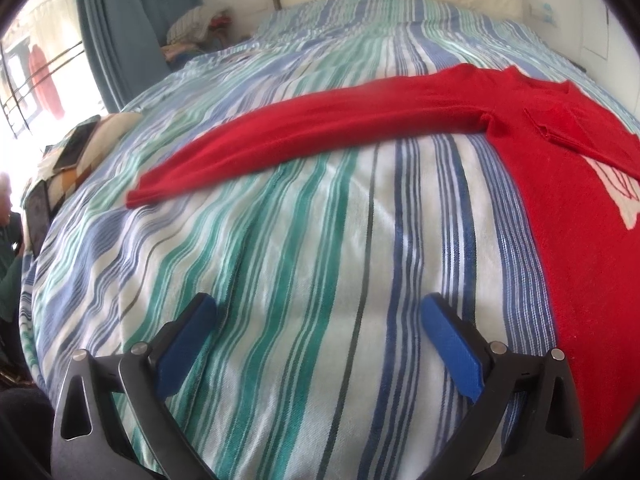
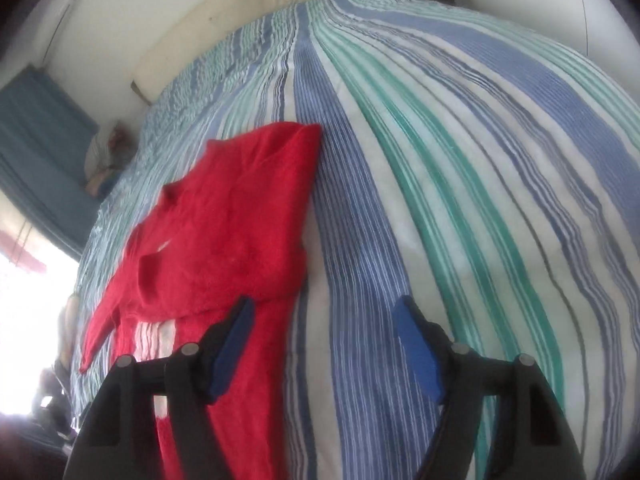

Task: Fold small clothes
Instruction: 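Grasp a sleeve cuff with the right gripper and fold it across the body, then grasp the other sleeve with the left gripper and fold it across the body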

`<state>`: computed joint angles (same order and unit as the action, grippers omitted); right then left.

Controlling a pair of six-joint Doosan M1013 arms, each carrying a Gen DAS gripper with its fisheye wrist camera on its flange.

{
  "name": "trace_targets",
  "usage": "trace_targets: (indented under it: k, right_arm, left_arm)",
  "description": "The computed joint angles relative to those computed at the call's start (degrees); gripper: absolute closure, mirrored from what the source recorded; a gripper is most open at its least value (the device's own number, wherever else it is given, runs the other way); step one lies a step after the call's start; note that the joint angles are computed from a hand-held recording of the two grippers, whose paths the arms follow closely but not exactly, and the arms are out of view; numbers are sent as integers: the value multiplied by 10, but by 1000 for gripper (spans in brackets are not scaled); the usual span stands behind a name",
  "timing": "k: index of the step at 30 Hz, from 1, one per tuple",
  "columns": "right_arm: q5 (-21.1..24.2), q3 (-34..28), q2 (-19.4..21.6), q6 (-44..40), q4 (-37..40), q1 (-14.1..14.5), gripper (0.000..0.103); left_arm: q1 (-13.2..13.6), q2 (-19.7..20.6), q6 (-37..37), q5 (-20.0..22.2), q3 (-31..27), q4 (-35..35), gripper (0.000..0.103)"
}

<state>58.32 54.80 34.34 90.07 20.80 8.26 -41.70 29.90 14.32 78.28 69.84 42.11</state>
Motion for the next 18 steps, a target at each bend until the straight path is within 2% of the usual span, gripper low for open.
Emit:
trace_targets:
  k: [3,4,7,9,12,15,18]
  right_arm:
    - [-31,55,-40,-62,-39,10,30]
    - [-51,77,-54,-72,-63,15,26]
    - [-107,140,-85,-49,-130,21,23]
    - [-121,166,-91,-25,-125,11,22]
    - [-193,217,-113,-57,-52,-5,22]
    - [-203,222,-113,-73,-54,-2,14]
    - [-200,218,-110,-59,-108,11,7]
  left_arm:
    - [0,0,-1,-2,1,2,1]
    - [-1,-1,-3,-4,3,3,1]
    - [0,-5,-9,-13,9,3,1]
    - [0,-9,-12,-21,14,-1,1]
    - [2,-15,-16,-36,22,-8,1]
    - [7,-24,-9,-53,26,-29,1]
    - [20,-52,-4,-116,50,-67,1]
